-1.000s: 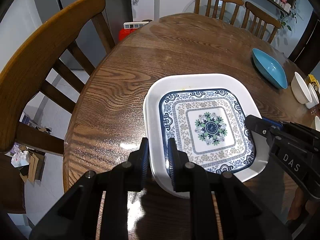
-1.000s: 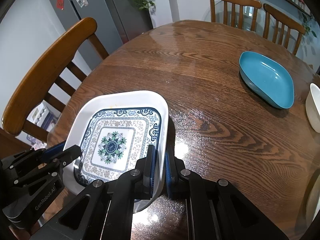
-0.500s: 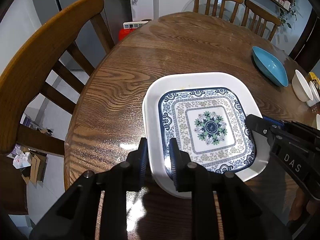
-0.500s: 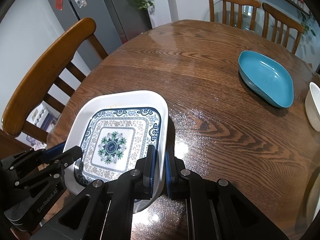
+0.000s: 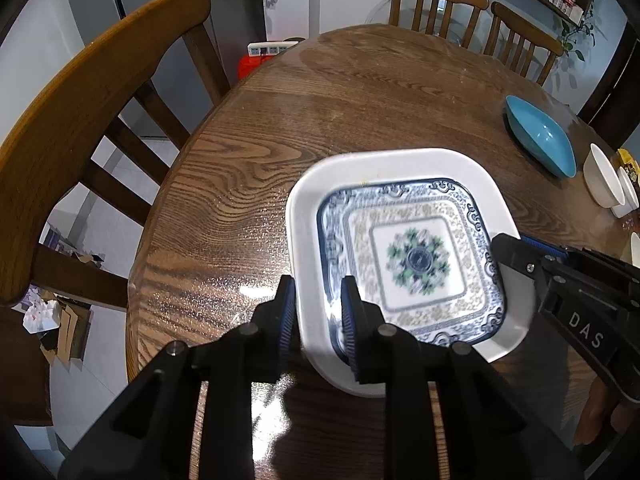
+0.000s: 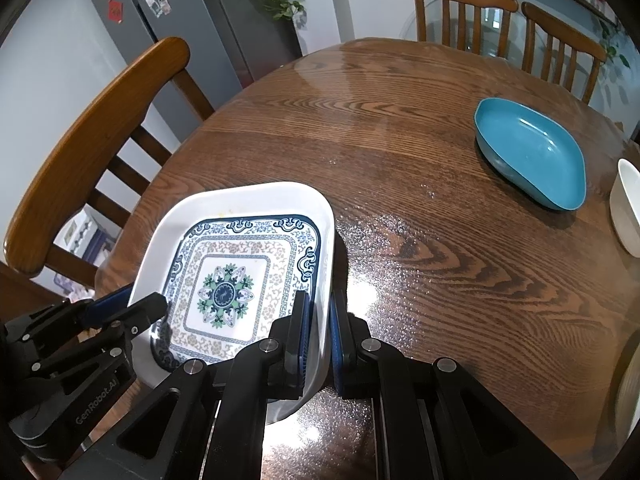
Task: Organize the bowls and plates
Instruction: 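Hold the large plate with both tools and align it on the smaller plate, then open both tools to release the stacked plates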
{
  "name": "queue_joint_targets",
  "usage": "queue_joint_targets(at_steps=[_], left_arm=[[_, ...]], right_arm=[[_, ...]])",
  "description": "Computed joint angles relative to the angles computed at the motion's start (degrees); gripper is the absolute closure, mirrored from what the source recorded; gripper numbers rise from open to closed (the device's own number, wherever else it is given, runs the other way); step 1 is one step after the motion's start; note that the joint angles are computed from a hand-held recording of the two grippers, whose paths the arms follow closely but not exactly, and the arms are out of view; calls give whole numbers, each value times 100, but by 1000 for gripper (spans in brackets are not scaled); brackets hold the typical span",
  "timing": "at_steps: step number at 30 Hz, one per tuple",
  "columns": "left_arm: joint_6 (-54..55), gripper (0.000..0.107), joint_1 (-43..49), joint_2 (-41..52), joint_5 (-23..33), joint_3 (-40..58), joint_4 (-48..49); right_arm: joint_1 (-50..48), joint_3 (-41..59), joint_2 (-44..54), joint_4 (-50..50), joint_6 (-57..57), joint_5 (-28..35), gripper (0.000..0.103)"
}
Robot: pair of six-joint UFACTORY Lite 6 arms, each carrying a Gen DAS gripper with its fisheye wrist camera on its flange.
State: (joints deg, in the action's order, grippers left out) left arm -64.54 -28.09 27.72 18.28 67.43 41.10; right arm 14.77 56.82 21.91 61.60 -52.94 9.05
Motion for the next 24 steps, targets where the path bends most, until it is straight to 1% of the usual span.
queue_joint_targets(at_steps=[2,3,4,5,6,7,9,11,13,14,16,17,18,20,22,24], left_arm=[[-203,85,-61,-59,51,-7,219],[-243,80,-85,-76,67,-9,253],[-299,71,-101,-98,67,-34,292],[-356,66,-111,-126,59,-56,330],[-401,59,-118,-143,59,-62,367],[-473,56,-143,-171,82,-73,426],[-489,55,-178,-192,102,-70,437],[-511,51,-248,-236,160,-64,441],[-594,41,-321,-290,205,-77,496],[-609,40,-348,-298,226,-68,499],[-607,34,-435,-341,273,-64,473],[-576,33,-473,-353,297,-53,437],[-549,31,-546,-379,331,-52,392],[-537,29,-653,-421,370,-55,359],[-483,25,-819,-488,448,-45,274],[-449,23,-1001,-560,529,-27,178]], right_arm=[[-23,-61,-77,129,-116,-1,92],[-39,-93,-122,266,-249,11,92],[-62,-137,-181,437,-413,32,92],[-98,-193,-247,629,-610,62,92],[-124,-245,-316,725,-705,72,92],[-133,-254,-346,733,-700,71,92],[-201,-347,-480,716,-676,84,92],[-273,-426,-606,576,-491,105,92],[-403,-537,-760,464,-369,154,92],[-439,-575,-816,406,-280,161,91],[-584,-734,-1022,363,-213,212,81],[-666,-853,-1163,449,-287,245,69],[-726,-948,-1278,559,-386,268,60],[-847,-1174,-1581,618,-456,306,55],[-943,-1399,-1904,357,-247,349,55],[-1070,-1632,-2231,186,-151,439,54]])
